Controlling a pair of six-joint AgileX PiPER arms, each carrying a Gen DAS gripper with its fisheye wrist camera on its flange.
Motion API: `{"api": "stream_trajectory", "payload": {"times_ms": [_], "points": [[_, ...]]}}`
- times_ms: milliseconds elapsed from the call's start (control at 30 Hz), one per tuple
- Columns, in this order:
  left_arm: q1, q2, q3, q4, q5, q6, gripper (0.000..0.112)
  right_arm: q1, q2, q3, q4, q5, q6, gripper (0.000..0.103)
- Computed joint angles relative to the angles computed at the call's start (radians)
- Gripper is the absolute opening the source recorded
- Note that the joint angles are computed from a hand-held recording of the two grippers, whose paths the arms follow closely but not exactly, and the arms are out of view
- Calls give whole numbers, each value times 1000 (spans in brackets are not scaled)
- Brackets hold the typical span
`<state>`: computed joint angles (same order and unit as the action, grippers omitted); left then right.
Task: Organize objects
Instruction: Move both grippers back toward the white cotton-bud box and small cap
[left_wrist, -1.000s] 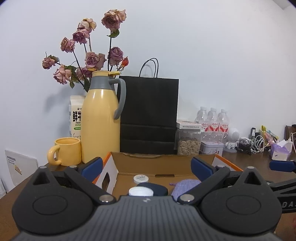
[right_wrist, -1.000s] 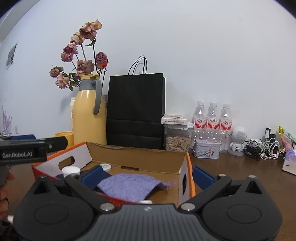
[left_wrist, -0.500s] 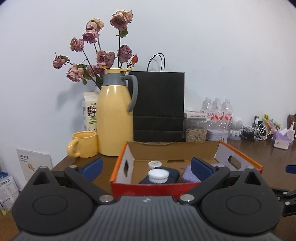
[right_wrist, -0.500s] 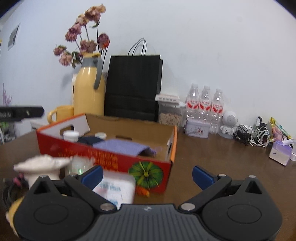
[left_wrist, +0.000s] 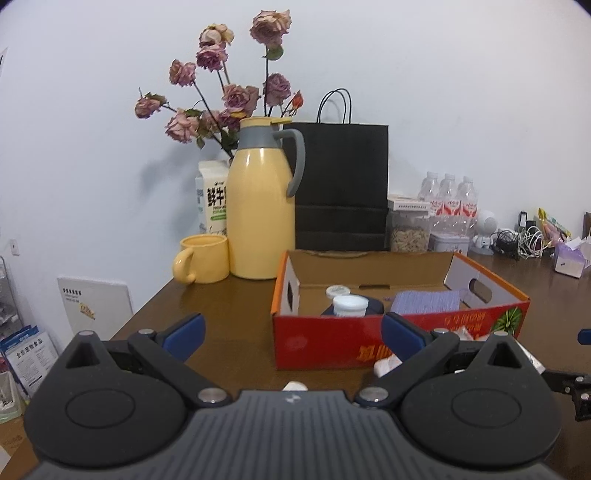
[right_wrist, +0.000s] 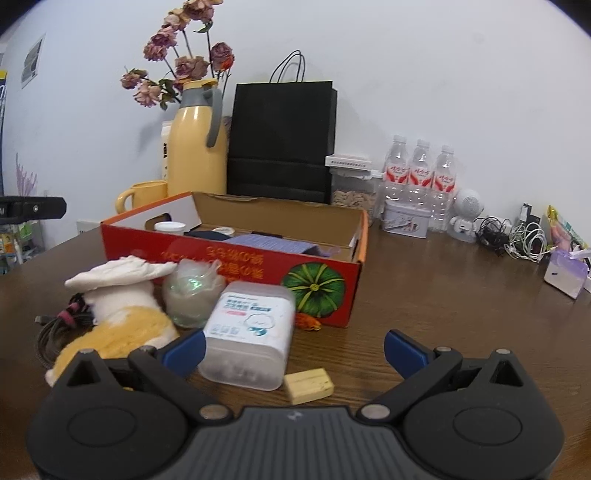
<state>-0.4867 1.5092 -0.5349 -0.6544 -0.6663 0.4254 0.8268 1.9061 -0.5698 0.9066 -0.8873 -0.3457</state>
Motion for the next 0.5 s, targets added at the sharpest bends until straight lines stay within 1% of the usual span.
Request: {"api": "stream_trajectory", "payload": {"times_ms": [133, 300, 367, 433, 500], "points": [[12, -24, 25, -19, 22, 6, 103, -11, 0, -42, 1, 48, -24, 103], [38, -50, 57, -10, 38, -19, 103, -67, 25, -153, 11, 162, -60, 103], [49, -57, 67, -8, 42, -24, 103, -81, 54, -216, 55, 206, -113, 103], [61, -62, 75, -1, 48, -31, 103, -88, 89, -278, 128, 237, -184, 100], [77, -64, 79, 10, 57, -40, 103, -100, 113, -314, 153, 257, -198, 98]]}}
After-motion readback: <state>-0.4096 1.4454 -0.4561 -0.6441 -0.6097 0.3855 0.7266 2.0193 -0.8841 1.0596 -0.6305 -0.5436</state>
